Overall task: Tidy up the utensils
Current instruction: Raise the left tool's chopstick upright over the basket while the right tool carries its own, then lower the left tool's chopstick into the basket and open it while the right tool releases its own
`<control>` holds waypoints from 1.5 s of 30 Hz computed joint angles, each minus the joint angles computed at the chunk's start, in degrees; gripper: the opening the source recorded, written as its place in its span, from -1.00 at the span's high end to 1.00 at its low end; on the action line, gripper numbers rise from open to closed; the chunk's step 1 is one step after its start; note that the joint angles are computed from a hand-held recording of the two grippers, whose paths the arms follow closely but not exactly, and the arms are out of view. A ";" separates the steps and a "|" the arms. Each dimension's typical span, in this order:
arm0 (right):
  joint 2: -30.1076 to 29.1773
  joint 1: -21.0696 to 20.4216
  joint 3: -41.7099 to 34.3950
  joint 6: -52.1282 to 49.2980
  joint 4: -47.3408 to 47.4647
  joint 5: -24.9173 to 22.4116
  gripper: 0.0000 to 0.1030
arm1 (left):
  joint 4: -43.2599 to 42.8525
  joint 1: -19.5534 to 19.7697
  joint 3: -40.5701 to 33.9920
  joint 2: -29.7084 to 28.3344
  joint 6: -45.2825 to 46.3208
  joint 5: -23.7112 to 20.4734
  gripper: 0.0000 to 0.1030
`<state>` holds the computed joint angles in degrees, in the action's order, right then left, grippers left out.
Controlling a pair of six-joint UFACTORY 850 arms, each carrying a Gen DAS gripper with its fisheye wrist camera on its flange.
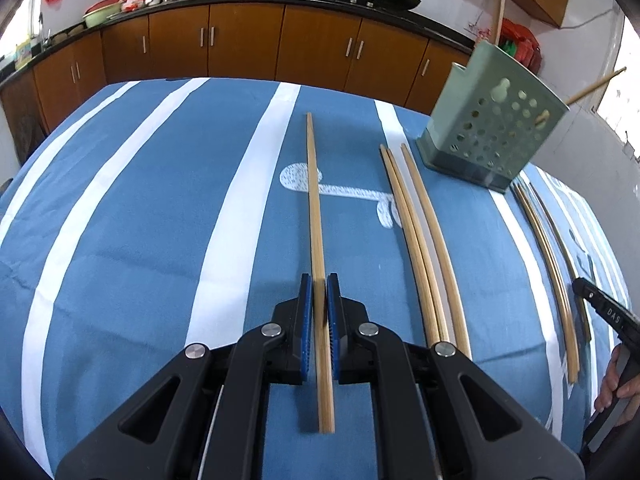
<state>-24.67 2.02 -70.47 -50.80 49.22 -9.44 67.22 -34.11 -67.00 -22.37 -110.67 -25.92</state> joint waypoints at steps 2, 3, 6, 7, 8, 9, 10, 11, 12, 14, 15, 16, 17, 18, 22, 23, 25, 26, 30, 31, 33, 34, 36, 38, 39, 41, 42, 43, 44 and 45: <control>0.39 -0.04 0.60 -1.66 1.37 -0.05 0.73 | -0.59 -0.42 -0.03 -0.01 0.95 -0.73 0.84; 0.50 -0.11 0.76 -2.48 2.15 -0.22 0.73 | -0.79 -0.63 -0.03 -0.02 1.17 -1.04 0.84; 0.51 -0.25 0.84 -2.26 2.04 -0.02 0.82 | -1.05 -0.80 -0.13 -0.07 1.42 -1.43 0.84; 0.40 -0.39 0.62 -2.06 1.96 -0.34 0.84 | -1.17 -0.79 -0.18 -0.09 1.74 -1.49 0.85; 0.37 -0.57 0.42 -1.48 1.76 -0.81 0.85 | -1.67 -0.79 -0.37 -0.18 2.51 -1.61 0.85; 0.59 -0.87 0.42 -3.11 3.95 -1.38 0.85 | -2.57 -0.72 -0.54 -0.22 3.53 -1.58 0.85; 1.09 -1.14 0.78 -6.89 8.22 -1.53 0.85 | -3.43 -0.62 -0.63 -0.12 4.29 -1.43 0.86; 1.47 -1.32 0.98 -9.64 11.16 -1.54 0.85 | -3.15 -0.55 -0.47 0.21 3.85 -1.25 0.86; 2.05 -1.48 1.31 -13.01 14.71 -1.50 0.85 | -1.27 -0.64 -0.05 0.90 2.03 -1.30 0.86; 3.32 -1.84 1.95 -19.73 21.76 -1.60 0.85 | 1.73 -0.86 0.37 1.97 -0.62 -1.91 0.86; 3.86 -2.02 2.18 -22.66 24.87 -1.74 0.85 | 3.10 -0.99 0.49 2.50 -1.80 -2.40 0.86; 4.53 -2.23 2.49 -26.56 29.01 -1.90 0.85 | 4.31 -1.15 0.64 3.00 -2.90 -2.94 0.86; 5.25 -2.46 2.86 -30.87 33.64 -2.14 0.85 | 5.75 -1.29 0.75 3.58 -4.16 -3.49 0.86; 5.95 -2.66 3.22 -34.98 38.12 -2.46 0.85 | 6.74 -1.38 0.78 3.94 -5.00 -3.87 0.86; 8.12 -3.38 4.24 -48.01 52.62 -4.11 0.85 | 11.57 -1.96 0.95 5.74 -9.16 -6.00 0.86; 8.55 -3.49 4.38 -50.65 55.55 -4.48 0.85 | 12.49 -2.13 0.86 6.07 -9.91 -6.58 0.86; 9.58 -3.74 4.75 -57.46 63.06 -5.60 0.85 | 15.21 -2.53 0.87 6.98 -12.38 -7.96 0.86; 10.13 -3.84 4.99 -60.86 66.81 -6.25 0.85 | 16.69 -2.68 0.92 7.44 -13.77 -8.54 0.86; 11.19 -4.07 4.97 -67.17 73.73 -7.67 0.85 | 20.98 -3.03 0.51 8.53 -16.70 -10.37 0.86; 11.28 -4.03 4.72 -68.15 74.66 -7.71 0.85 | 21.46 -3.12 0.15 8.60 -16.54 -10.88 0.86; 11.53 -4.05 4.56 -68.55 74.92 -7.72 0.85 | 21.78 -3.16 -0.52 8.57 -15.73 -11.33 0.86; 11.46 -4.06 4.30 -68.72 74.90 -7.70 0.85 | 21.89 -3.16 -0.82 8.47 -15.30 -11.48 0.86; 11.53 -4.00 4.01 -69.14 75.04 -7.63 0.85 | 21.65 -3.19 -1.76 7.95 -13.90 -11.86 0.86; 11.59 -3.79 3.64 -69.97 75.24 -7.45 0.85 | 21.31 -3.13 -2.35 7.70 -12.85 -12.05 0.86; 11.75 -3.81 3.29 -69.05 73.92 -7.59 0.85 | 20.93 -3.04 -2.85 7.58 -11.96 -12.03 0.86; 12.14 -4.13 2.38 -64.80 69.38 -8.68 0.85 | 21.02 -3.07 -3.66 7.87 -10.43 -11.67 0.86; 12.51 -4.34 1.79 -62.77 67.22 -9.32 0.85 | 21.42 -3.20 -3.76 8.24 -10.05 -11.70 0.86; 12.79 -4.41 1.32 -61.35 65.78 -9.69 0.85 | 21.87 -3.29 -4.11 8.54 -9.48 -11.70 0.86; 13.22 -4.67 0.59 -58.67 63.22 -10.53 0.85 | 22.27 -3.37 -4.28 8.89 -9.12 -11.66 0.86; 13.48 -4.87 0.11 -56.77 61.48 -11.30 0.85 | 22.99 -3.57 -4.79 9.30 -8.71 -11.78 0.86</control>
